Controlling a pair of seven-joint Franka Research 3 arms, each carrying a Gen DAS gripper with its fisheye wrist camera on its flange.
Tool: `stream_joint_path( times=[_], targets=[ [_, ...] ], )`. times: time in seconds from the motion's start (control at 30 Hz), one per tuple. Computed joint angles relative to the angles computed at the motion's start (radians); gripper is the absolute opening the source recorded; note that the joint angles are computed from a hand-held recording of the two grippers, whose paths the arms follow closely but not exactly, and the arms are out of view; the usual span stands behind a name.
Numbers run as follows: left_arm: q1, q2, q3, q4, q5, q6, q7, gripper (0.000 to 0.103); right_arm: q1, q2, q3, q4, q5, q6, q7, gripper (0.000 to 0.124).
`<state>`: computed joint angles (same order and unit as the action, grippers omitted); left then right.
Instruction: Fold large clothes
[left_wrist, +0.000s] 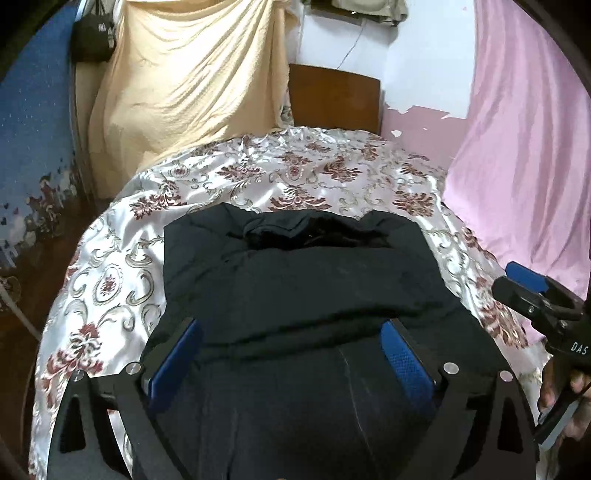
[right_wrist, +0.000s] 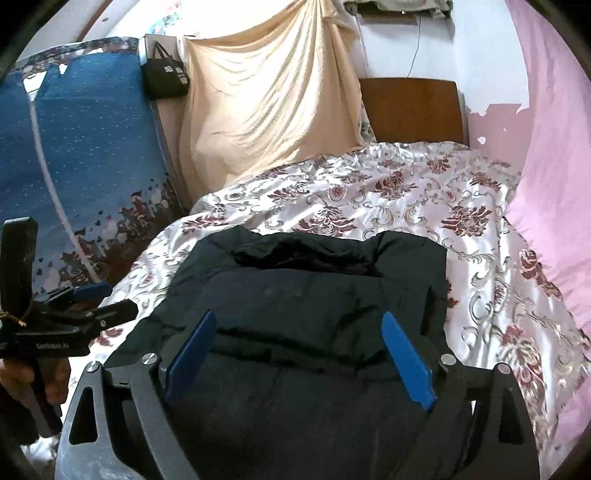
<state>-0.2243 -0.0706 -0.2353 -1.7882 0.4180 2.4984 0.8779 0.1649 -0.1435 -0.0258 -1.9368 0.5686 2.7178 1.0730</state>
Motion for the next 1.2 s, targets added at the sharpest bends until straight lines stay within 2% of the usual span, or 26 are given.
stream_joint_path(
  times=[0.23, 0.37, 0.53, 0.7, 1.0, 1.13, 1.2],
  targets=[
    [-0.014, -0.166, -0.043, -0.135, 0.077, 0.000, -0.069, 0.098, -0.001, -0.202, 0.009, -0.183, -0.058, 0.014, 0.046, 0.090],
    [-0.014, -0.244, -0.064, -0.197, 0.088, 0.001, -0.099, 0.100, 0.005, -0.313, 0.003, -0.272, -0.090, 0.009, 0.056, 0.090],
    [-0.016, -0.338, -0.090, -0.264, 0.091, -0.026, -0.141, 0.100, -0.011, -0.428, 0.026, -0.361, -0.153, -0.001, 0.106, 0.090],
    [-0.030, -0.426, -0.094, -0.338, 0.058, -0.039, -0.162, 0.100, -0.018, -0.544, 0.047, -0.447, -0.202, -0.007, 0.145, 0.090],
    [-0.062, -0.547, -0.096, -0.455, 0.009, -0.089, -0.147, 0.100, -0.031, -0.722, 0.059, -0.570, -0.260, -0.089, 0.197, 0.090],
    [-0.078, -0.578, -0.091, -0.498, -0.009, -0.110, -0.122, 0.100, -0.046, -0.758, 0.066, -0.606, -0.285, -0.117, 0.214, 0.091],
    [-0.101, -0.595, -0.071, -0.532, -0.031, -0.112, -0.085, 0.100, -0.055, -0.772, 0.064, -0.620, -0.298, -0.141, 0.218, 0.091]
  ],
)
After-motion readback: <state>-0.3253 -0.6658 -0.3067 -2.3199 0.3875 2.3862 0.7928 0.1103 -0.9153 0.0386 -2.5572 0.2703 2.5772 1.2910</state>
